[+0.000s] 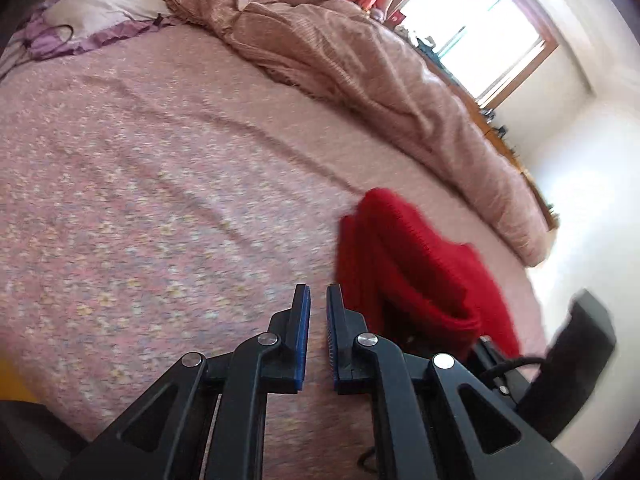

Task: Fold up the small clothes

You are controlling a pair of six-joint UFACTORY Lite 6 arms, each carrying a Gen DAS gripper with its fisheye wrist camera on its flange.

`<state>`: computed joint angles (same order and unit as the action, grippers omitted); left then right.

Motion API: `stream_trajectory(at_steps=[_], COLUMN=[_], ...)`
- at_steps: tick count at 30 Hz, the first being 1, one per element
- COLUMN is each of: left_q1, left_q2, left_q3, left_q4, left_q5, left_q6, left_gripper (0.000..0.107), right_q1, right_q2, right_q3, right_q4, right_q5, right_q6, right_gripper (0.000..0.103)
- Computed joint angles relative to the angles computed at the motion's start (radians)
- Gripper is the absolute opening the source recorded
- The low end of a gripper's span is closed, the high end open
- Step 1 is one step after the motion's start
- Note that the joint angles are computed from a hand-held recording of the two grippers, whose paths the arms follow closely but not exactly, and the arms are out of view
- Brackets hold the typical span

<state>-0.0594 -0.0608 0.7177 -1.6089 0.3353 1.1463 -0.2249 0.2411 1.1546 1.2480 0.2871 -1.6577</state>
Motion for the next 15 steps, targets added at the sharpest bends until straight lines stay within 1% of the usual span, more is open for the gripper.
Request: stream_trajectory(at_steps=[1, 2, 3, 4, 5, 6, 8, 9, 10, 11, 12, 13, 14, 15], left_q1=[0.0, 0.009, 0.007, -0.005, -0.023, -0.042, -0.075, -0.086, -0.091, -0.083, -0.075, -0.067, -0.06, -0.051], left_q2=[0.004, 0.006, 0.027, 0.05, 0.071, 0.082, 0.083, 0.076, 0.074, 0.061, 0.063, 0.058, 0.055, 0.052], left_q3=[-0.003, -0.016, -0.007, 0.01, 0.033, 0.043, 0.053, 0.051, 0.05, 0.031, 0.026, 0.019, 0.015, 0.01], left_q4=[0.009, 0.006, 0.014, 0.047, 0.071, 0.083, 0.078, 0.07, 0.051, 0.008, -0.027, -0.041, -0.065, -0.081], left_q5=[0.002, 0.018, 0.029, 0.029, 0.02, 0.011, -0.003, -0.002, 0.006, 0.027, 0.049, 0.07, 0.097, 0.127], left_q6=[-0.005, 0.005, -0.001, -0.035, -0.067, -0.083, -0.082, -0.073, -0.052, -0.002, 0.036, 0.053, 0.074, 0.088], left_gripper=[0.001, 0.001, 0.001, 0.001, 0.001, 0.001, 0.001, 0.001, 0.002, 0.008, 0.014, 0.018, 0.023, 0.026], right_q1=[0.023, 0.032, 0.032, 0.025, 0.008, -0.009, -0.066, -0.08, -0.111, -0.169, -0.204, -0.266, -0.347, -0.408], right_q2=[-0.037, -0.049, -0.055, -0.054, -0.047, -0.044, -0.049, -0.043, -0.043, -0.059, -0.053, -0.063, -0.082, -0.083], right_q3=[-0.043, -0.055, -0.056, -0.045, -0.023, -0.008, 0.01, 0.02, 0.034, 0.037, 0.049, 0.051, 0.048, 0.056], right_q4=[0.087, 0.139, 0.159, 0.138, 0.081, 0.037, 0.033, 0.036, 0.025, 0.041, 0.062, 0.076, 0.1, 0.115], right_q5=[-0.052, -0.074, -0.076, -0.063, -0.029, 0.006, 0.106, 0.135, 0.198, 0.303, 0.375, 0.474, 0.579, 0.662], right_q6=[-0.097, -0.152, -0.165, -0.137, -0.066, -0.011, 0.037, 0.05, 0.069, 0.064, 0.053, 0.045, 0.04, 0.03], right_gripper=[0.02, 0.021, 0.022, 0.025, 0.03, 0.031, 0.034, 0.036, 0.04, 0.046, 0.049, 0.059, 0.072, 0.078])
